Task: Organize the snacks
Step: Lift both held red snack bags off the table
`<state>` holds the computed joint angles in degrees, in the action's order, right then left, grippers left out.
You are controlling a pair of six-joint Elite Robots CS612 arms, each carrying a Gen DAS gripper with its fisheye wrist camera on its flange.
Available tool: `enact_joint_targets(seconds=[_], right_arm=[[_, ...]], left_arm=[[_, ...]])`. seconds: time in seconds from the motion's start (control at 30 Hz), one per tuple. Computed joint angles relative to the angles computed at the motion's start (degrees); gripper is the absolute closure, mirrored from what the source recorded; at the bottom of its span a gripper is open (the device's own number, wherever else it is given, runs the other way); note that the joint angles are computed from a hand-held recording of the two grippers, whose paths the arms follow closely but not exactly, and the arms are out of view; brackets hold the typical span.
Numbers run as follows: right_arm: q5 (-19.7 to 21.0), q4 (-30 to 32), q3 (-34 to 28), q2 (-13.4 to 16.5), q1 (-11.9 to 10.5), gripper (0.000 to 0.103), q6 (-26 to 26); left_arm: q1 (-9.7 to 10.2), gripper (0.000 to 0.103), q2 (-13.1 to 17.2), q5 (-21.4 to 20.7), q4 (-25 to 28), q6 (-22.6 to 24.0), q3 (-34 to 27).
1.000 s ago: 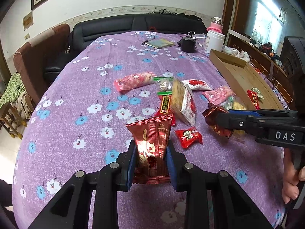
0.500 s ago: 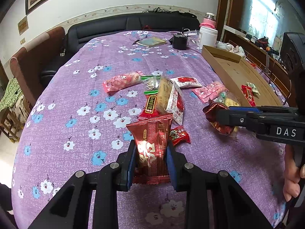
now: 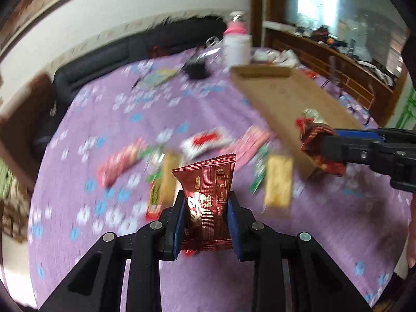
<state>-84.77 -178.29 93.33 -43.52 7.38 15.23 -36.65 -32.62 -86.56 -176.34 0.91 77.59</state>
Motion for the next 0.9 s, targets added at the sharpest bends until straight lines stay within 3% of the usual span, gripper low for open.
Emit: enact_joint_targets(seconds=[0.13, 0.27, 0.37, 0.47, 0.53, 0.67, 0.73, 0.83, 0.9], right_arm=[[-6.74, -0.62, 3.00, -1.79, -0.61, 0.071, 3.95], [-8.29, 3.03, 1.91, -0.99, -0.39, 0.071, 5.45], [-7.07, 6.49, -2.62, 1.37, 0.81, 0.071, 4.37], [-3.67, 10.14, -9.55, 4.21, 2.88, 0.071, -0.32], [-0.77, 11.95, -15.29, 6.29, 5.01, 0.071, -5.69], [10.35, 13.75, -23.89, 8.90, 8.22, 0.071, -12.06], [15.79, 12.25, -24.73, 8.69, 9.00, 0.071, -14.29], [19.09, 9.35, -21.25, 6.90, 9.14, 0.070, -17.89], [18.56, 8.16, -18.07, 5.95, 8.76, 0.070, -18.99]], left_arm=[[-0.40, 0.073, 1.32, -5.02, 0.03, 0.04, -1.78], [-0.39, 0.073, 0.94, -6.46, -2.73, -2.24, -0.17], [0.95, 0.073, -0.02, -5.96, -6.21, -5.20, 1.88], [3.01, 0.073, -1.94, -2.48, -10.28, -9.09, 5.66], [4.46, 0.072, -3.86, 1.97, -11.00, -11.80, 8.62], [6.86, 0.072, -8.84, 13.57, -10.94, -17.22, 15.38], [7.52, 0.072, -11.64, 17.97, -10.50, -20.37, 19.01], [7.00, 0.072, -13.78, 22.68, -13.16, -22.03, 23.37], [6.92, 0.072, -13.99, 20.76, -15.35, -23.41, 25.26]])
